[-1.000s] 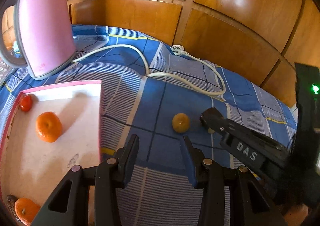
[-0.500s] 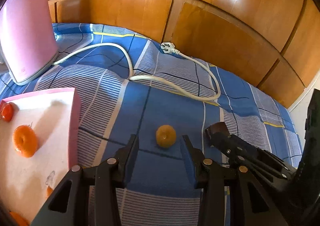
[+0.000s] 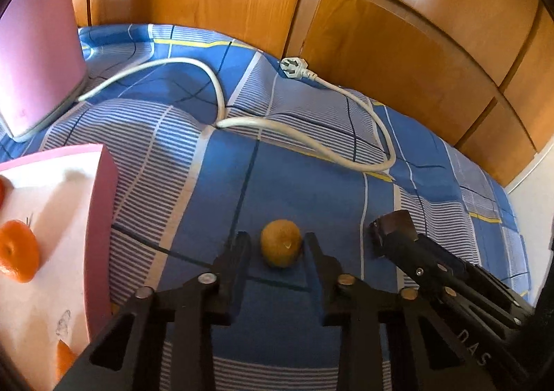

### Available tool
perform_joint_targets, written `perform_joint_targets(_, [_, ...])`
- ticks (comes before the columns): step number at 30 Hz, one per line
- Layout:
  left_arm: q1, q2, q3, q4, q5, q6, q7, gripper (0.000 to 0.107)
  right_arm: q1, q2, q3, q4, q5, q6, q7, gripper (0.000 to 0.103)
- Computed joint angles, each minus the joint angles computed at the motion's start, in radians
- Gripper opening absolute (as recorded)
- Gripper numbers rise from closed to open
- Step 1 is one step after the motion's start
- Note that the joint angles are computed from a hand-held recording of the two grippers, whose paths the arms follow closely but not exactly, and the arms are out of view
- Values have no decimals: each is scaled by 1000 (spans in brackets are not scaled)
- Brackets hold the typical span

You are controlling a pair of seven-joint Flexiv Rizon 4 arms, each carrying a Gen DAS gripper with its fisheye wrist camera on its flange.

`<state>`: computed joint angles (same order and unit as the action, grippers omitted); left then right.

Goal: Organize fruits
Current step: 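Close the right tool on the brown cylinder while the left tool grasps the tan fruit, then lift the brown cylinder and tan fruit off the bed cover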

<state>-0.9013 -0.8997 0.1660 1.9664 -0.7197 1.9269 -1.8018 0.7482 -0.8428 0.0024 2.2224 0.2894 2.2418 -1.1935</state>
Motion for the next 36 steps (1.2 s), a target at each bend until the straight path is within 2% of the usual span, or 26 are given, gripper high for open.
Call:
perform_joint_targets(6, [6,2,-12,7,12,17,6,24,-7,0,5,1,-6,3,-2,34])
perform_joint_targets(13, [-75,10,36,31,-41,-8,26,24,-6,19,18,37,-1,13,-2,34])
perform_joint_targets(24, [-160,41,26,96,-84,20,36,24,27,39,48,141,53,78,-6,34])
perform_joint_targets(36, [-227,66,-52,175,-175,103,93,24,79,20,112,258,138,196,23,34])
